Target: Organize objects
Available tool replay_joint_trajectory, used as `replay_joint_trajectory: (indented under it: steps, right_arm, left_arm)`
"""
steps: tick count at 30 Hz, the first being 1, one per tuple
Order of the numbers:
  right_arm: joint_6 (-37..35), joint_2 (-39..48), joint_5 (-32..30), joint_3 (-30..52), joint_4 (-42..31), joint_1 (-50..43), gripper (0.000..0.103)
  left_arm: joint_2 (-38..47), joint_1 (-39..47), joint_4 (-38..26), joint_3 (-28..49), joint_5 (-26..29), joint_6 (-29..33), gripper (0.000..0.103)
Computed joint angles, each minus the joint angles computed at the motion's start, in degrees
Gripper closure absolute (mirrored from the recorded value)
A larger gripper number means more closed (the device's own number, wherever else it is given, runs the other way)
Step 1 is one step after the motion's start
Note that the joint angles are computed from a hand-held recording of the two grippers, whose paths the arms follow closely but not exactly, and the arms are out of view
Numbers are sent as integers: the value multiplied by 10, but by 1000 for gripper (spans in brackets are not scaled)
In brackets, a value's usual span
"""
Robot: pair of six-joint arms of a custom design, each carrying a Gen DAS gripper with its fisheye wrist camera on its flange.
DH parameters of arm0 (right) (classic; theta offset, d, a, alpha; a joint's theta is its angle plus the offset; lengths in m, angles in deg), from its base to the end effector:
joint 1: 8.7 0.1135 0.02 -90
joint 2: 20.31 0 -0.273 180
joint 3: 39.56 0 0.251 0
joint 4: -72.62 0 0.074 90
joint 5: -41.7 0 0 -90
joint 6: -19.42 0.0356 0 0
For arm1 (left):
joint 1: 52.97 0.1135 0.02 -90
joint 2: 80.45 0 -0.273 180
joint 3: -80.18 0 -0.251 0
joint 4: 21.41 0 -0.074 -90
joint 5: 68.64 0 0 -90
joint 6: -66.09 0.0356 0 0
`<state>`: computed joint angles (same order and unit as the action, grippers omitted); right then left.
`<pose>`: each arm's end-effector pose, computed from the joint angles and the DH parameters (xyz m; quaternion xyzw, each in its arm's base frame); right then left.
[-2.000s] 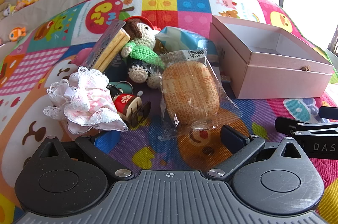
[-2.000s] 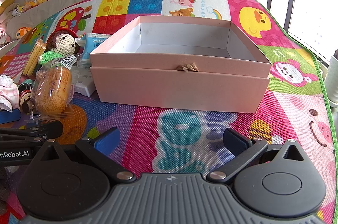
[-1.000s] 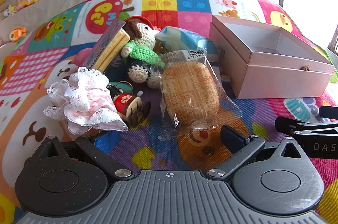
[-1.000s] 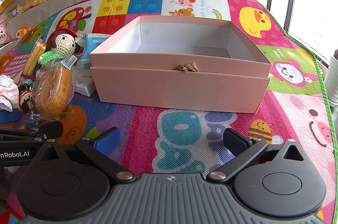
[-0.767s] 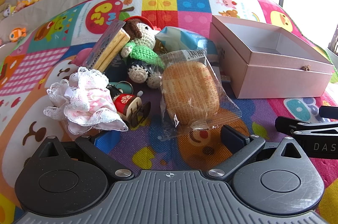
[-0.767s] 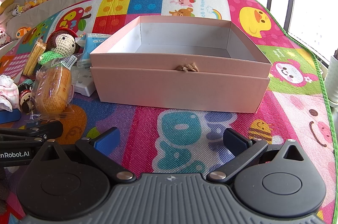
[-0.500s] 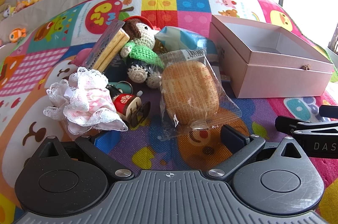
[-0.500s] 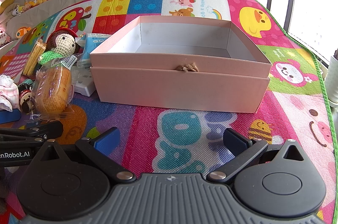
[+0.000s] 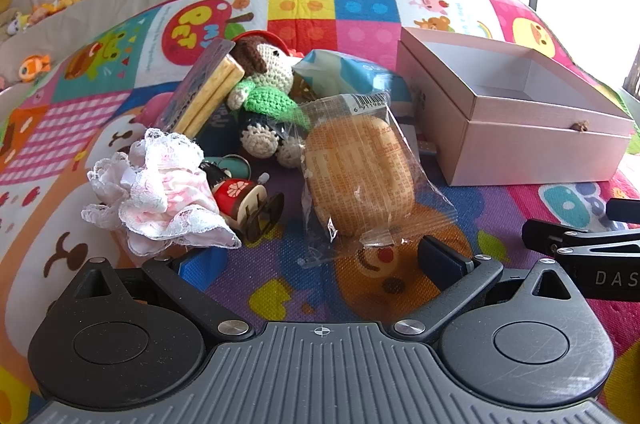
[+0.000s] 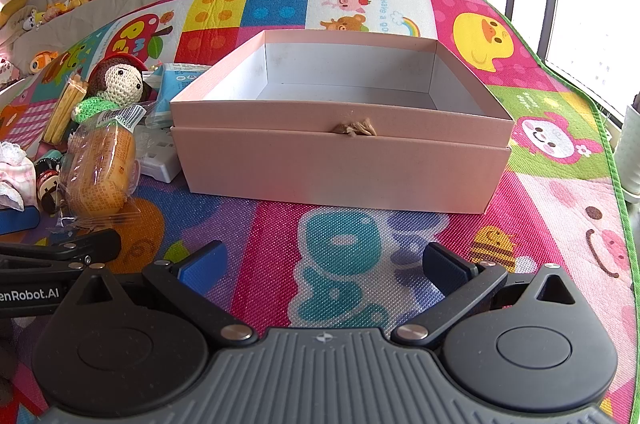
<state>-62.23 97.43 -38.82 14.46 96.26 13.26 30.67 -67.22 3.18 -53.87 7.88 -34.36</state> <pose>0.3191 0.1223 0.0598 -0.0724 0.9013 0.0376 0.4255 0.2989 -0.0673 0.0697 -0.0191 0.9033 0.0154 0.4283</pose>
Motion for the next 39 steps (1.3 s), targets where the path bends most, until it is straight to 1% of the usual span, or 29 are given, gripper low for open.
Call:
replay_joint_trajectory:
  steps: [3,5,7,8,10,12,14,15,16,18,19,21,23,25,26,27,28,29,31,33,35,37,39]
  right_arm:
    - [5,0,2,-1,0,5,0]
    - [-7,-3,-11,2,-8,-2,0]
    - [-27,-9,-45,13,-39,-18,0]
    - [-34,-24,-55,6,-52,-25,0]
    - [-47,-38,-70,6,-84,-29,0]
    - [-58,-50,-82,2,-102,-36,0]
    - [-65,-56,-92,-7,-102,-40,0]
    - [-65,-58,-93,-11,-101,-40,0]
    - [-64,-60,-93,-16,-97,-39,0]
    - [-66,-60,-88,-21,-91,-37,0]
    - [-66,-60,-89,-20,-92,-37,0]
    - [-66,-61,-89,-27,-83,-37,0]
    - [-67,-63,-88,-34,-77,-37,0]
    - [-66,-63,-87,-39,-69,-36,0]
    - [-66,-65,-89,-40,-68,-37,0]
    - [-66,-64,-90,-42,-65,-38,0]
    - [-66,-64,-90,-42,-64,-38,0]
    - [-66,-64,-90,-41,-64,-38,0]
    - [-66,-64,-91,-41,-65,-38,0]
    - [-68,-66,-95,-42,-66,-40,0]
    - [-68,-73,-104,-46,-67,-44,0]
    - [-73,-88,-121,-56,-62,-42,0]
    - [-86,-109,-135,-65,-55,-26,0]
  left_arm:
    - [-1,0,3,-3,3,-2,0]
    - [1,0,20,-16,7,-5,0]
    - [-4,15,34,-23,33,-3,0]
    - [-14,25,54,-45,61,-2,0]
    - [-37,30,48,-65,92,15,0]
    - [-79,32,18,-88,116,23,0]
    - [-125,31,-1,-102,127,13,0]
    - [-143,30,-4,-102,124,6,0]
    - [-155,29,-13,-93,120,-3,0]
    - [-146,34,-34,-53,127,-17,0]
    - [-131,34,-58,-20,123,-16,0]
    - [-90,25,-99,41,96,1,0]
    - [-44,19,-119,88,63,14,0]
    - [-9,23,-143,125,59,8,0]
    - [3,25,-149,136,66,4,2]
    - [17,29,-156,150,76,2,12]
    - [25,31,-156,157,80,2,30]
    - [35,33,-161,167,79,3,41]
    - [36,45,-158,165,102,1,43]
    - [4,63,-161,139,149,-2,44]
    - [-67,88,-153,86,208,6,44]
    - [-149,126,-166,42,261,15,44]
    - [-217,167,-193,16,284,29,44]
